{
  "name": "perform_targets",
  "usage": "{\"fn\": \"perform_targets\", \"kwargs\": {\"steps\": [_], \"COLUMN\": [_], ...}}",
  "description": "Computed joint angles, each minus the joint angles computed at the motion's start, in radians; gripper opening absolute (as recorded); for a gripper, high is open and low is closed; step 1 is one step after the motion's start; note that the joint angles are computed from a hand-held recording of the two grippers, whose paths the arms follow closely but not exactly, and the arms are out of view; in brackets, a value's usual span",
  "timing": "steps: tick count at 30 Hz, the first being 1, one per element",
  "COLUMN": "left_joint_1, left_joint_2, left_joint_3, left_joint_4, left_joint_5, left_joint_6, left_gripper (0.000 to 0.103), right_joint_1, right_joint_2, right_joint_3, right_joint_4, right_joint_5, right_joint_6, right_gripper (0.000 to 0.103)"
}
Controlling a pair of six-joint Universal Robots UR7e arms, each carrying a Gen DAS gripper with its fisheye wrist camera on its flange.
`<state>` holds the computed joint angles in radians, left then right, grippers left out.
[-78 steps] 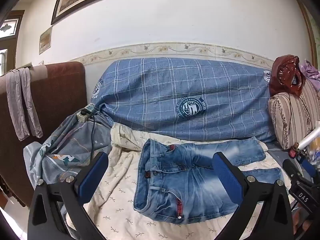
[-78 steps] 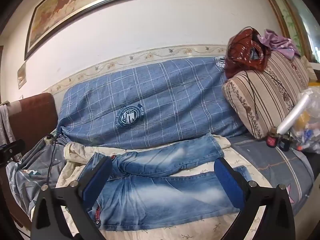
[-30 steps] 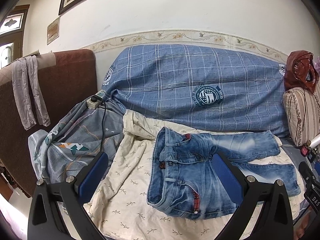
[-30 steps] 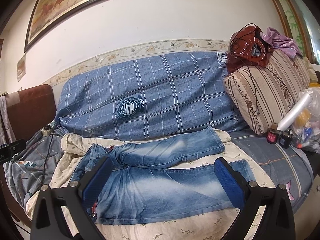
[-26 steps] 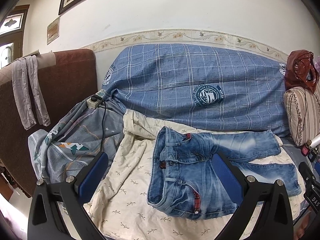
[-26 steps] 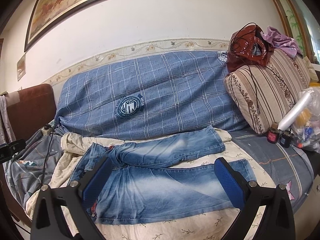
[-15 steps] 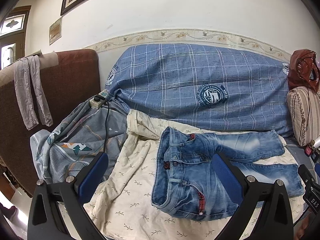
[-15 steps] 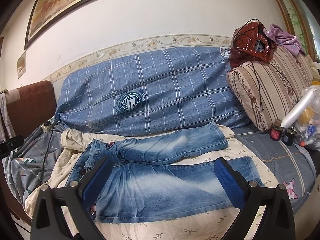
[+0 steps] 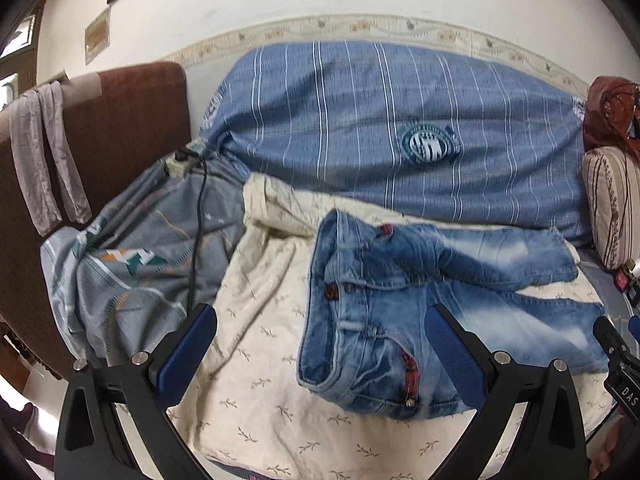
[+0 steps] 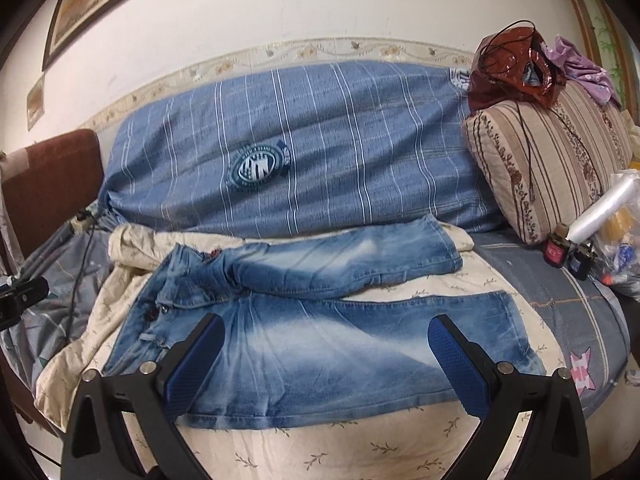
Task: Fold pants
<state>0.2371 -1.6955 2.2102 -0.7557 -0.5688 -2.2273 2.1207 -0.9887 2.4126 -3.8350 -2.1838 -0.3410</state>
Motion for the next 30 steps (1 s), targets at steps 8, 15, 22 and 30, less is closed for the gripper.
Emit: {"fn": "perform_targets", "kwargs": {"steps": [8, 15, 22, 30], "left_joint_1": [0.026, 0.018, -0.003, -0.023], "left_joint_2": [0.024, 0.038, 0.052, 0.071], "left_joint_3": [0.010, 0.014, 0.014, 0.014], "left_joint_4": [-0.068, -0.109, -0.126, -0.156], "left_joint_5": [0.011, 0.010, 0.011, 0.012], "left_joint_6": [0.070, 0.125, 0.150, 0.183], "left_gripper": [0.103, 0.103, 0.103, 0.103], "right_joint_1": [0.007, 0.030, 0.067, 0.114], "right_joint_2": [0.029, 0.032, 0.039, 0.066], "right_joint_3": [-0.020, -0.037, -0.056, -0.084], "right_joint_4": [0.026, 0.052, 0.038, -0.027], "right_joint_5": [-0.046, -0.094, -0.176, -0.273], "right_joint_6": [-0.008, -0.005, -0.029, -0.114], "right_gripper": [0.103, 0.103, 0.103, 0.103]}}
